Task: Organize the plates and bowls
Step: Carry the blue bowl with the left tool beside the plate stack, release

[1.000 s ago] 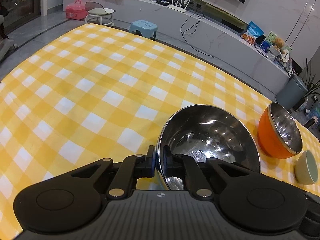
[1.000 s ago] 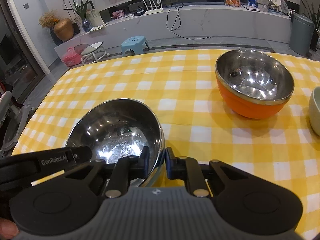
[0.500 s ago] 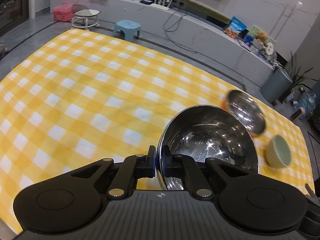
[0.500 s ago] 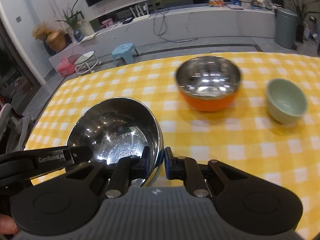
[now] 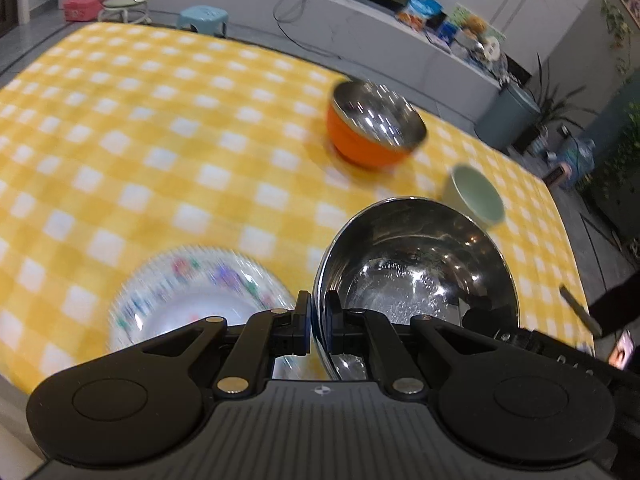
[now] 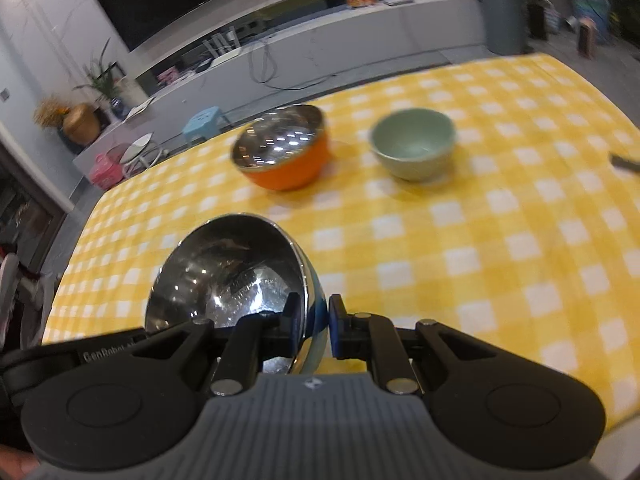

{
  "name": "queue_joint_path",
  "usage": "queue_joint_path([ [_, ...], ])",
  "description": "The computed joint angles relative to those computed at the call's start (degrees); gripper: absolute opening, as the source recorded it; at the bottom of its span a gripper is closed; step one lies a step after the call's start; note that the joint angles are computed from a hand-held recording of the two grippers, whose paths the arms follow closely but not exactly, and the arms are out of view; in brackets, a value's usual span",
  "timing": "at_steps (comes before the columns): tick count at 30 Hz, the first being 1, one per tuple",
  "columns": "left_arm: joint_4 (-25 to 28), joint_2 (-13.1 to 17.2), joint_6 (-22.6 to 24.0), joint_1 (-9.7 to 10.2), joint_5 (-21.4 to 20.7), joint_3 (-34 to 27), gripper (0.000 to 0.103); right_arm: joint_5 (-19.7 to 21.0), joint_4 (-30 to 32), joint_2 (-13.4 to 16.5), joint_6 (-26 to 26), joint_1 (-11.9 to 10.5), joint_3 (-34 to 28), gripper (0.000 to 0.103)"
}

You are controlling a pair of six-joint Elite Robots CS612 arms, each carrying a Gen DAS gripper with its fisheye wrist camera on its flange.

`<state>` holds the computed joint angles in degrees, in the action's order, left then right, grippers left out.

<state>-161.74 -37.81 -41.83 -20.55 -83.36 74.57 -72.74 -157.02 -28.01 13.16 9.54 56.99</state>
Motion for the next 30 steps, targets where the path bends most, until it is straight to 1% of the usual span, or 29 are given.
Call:
queue_joint_path([
  [4, 1.7, 0.4, -0.6, -0.65, -1.5, -0.1, 0.007, -0.1, -1.1, -1.1, 2.1, -0.8, 2.9, 0.013],
  [7, 3.6, 0.6, -1.0, -1.07, -2.0, -0.4, 0.007, -0.4, -1.6, -1.0, 3.4, -1.0, 3.5, 0.013],
  [15, 5.6, 1.6, -1.6, -1.91, -1.1, -1.9, 0.008, -0.2, -3.0, 0.3, 4.4, -1.7, 3.3, 0.011],
  [18, 6.9, 2.2, -1.3, -2.04, -0.9, -2.9, 0.008, 0.3, -2.7, 0.6, 5.9, -2.1, 3.2, 0.011],
  [21, 6.9, 2.3, -0.5, -2.39, 0.6, -3.1, 0.009, 0.6, -3.1, 0.9, 6.2, -2.2, 3.0, 0.011],
  [25, 6.5, 2.5, -0.1, -2.43, 0.8, -3.4, 0.010, 0.0, -3.1, 1.1, 5.7, -2.1, 2.9, 0.011],
  [27, 6.1, 2.5, 0.0, -2.40, 0.7, -3.3, 0.010, 0.2, -3.6, 1.2, 5.8, -2.2, 3.0, 0.012],
  [29, 5.4, 2.5, -0.4, -2.43, 1.0, -3.0, 0.010, 0.5, -4.4, 1.1, 5.5, -2.2, 3.2, 0.015],
  [30, 5.1, 2.4, -0.3, -2.52, 1.5, -2.9, 0.014, 0.4, -4.9, 1.1, 5.4, -2.2, 3.4, 0.015],
])
